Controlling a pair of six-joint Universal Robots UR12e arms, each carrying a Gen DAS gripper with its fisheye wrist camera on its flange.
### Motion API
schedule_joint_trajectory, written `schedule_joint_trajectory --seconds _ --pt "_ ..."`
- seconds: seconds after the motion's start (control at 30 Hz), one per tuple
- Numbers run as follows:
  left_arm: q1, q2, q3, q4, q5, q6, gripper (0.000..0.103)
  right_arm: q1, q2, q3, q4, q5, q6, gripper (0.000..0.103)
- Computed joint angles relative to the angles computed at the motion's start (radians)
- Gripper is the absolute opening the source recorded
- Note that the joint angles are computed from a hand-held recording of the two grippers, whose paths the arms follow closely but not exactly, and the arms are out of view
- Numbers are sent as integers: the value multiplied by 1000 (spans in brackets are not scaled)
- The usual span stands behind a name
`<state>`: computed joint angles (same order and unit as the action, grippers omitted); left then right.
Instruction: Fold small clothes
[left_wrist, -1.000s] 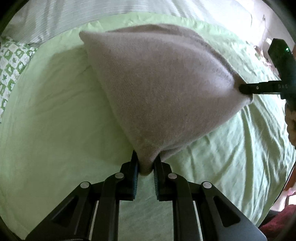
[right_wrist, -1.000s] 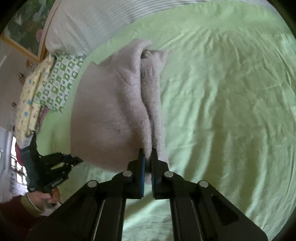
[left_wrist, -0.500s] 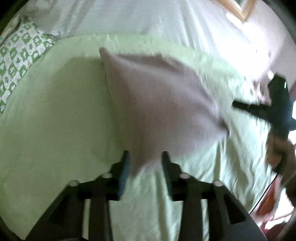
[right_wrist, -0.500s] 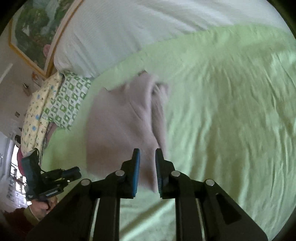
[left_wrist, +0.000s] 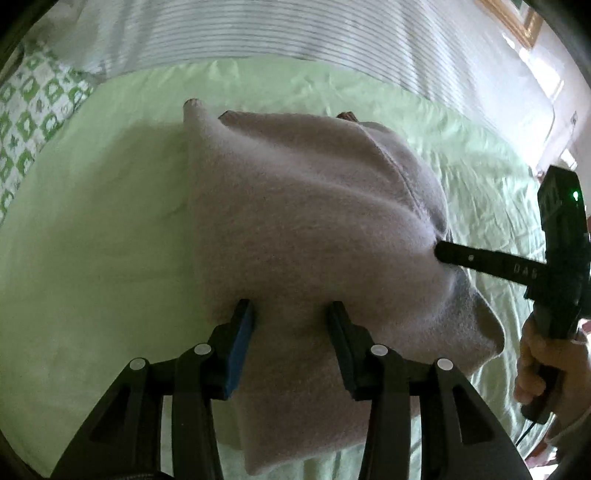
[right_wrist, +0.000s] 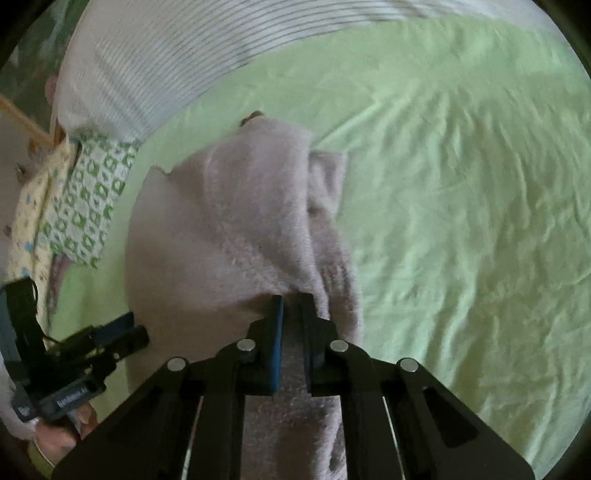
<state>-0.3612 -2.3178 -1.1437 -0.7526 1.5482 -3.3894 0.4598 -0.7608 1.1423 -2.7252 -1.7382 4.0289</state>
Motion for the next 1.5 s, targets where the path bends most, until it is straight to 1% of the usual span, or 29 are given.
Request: schedule_joint_trajectory --seconds 0.07,0.1,0.13,0.17,0.2,0.23,0.3,0.33,0.37,0.4,0.47,0.5,0.53,0.6,0.7,0.77,0.83,0.97,1.03,1.13,1.3,1.4,1.5 --pt "3 8 -9 8 -12 -14 45 2 -5 -1 15 -13 -2 9" --pt "5 14 -17 11 -20 -27 46 6 -10 2 13 -27 -6 11" --pt "8 22 -29 18 -30 -43 47 7 -17 15 -7 -25 0 12" --pt "10 35 -48 30 -38 -55 48 8 -20 19 -5 -31 9 13" --pt "12 45 -66 43 -43 -66 52 11 -31 35 -13 -37 26 13" --pt "12 56 -83 55 -41 -79 53 12 -40 53 -35 -32 38 13" --pt "10 69 -106 72 -30 -89 55 18 -50 67 -51 -48 49 13" --pt "8 77 -120 80 -22 -93 59 23 -54 72 -55 -57 49 13" --pt "4 85 -135 87 -6 -99 62 30 -62 84 -66 -62 51 15" --pt "2 94 -152 97 6 -104 63 34 -66 90 -71 -65 52 17" --pt "-1 115 -189 118 14 -122 64 46 -71 94 -69 -84 55 28" --pt "0 124 -207 121 8 -132 65 55 -72 96 -73 -97 55 37" --pt "0 133 -223 124 3 -139 65 62 -71 95 -78 -108 56 41" --pt "-2 147 -250 123 0 -138 65 75 -72 98 -86 -121 51 42" --pt "-9 156 -269 106 10 -121 65 89 -65 88 -49 -118 38 42" --pt "-16 163 -282 106 26 -109 65 98 -63 82 6 -127 40 42" --pt "-23 172 -294 113 44 -101 65 104 -65 84 34 -137 48 42" --pt "-34 190 -312 152 84 -88 66 120 -75 96 18 -164 49 42" --pt "-42 202 -324 176 112 -93 71 131 -81 102 3 -185 38 42" --pt "-54 220 -340 212 158 -100 73 147 -85 103 -8 -222 18 54" --pt "-72 237 -350 236 229 -99 74 180 -82 92 -32 -304 -50 65" --pt "-83 244 -359 259 274 -86 74 198 -77 83 -41 -354 -97 70" --pt "-101 251 -371 287 330 -75 80 214 -70 73 -46 -402 -130 77"
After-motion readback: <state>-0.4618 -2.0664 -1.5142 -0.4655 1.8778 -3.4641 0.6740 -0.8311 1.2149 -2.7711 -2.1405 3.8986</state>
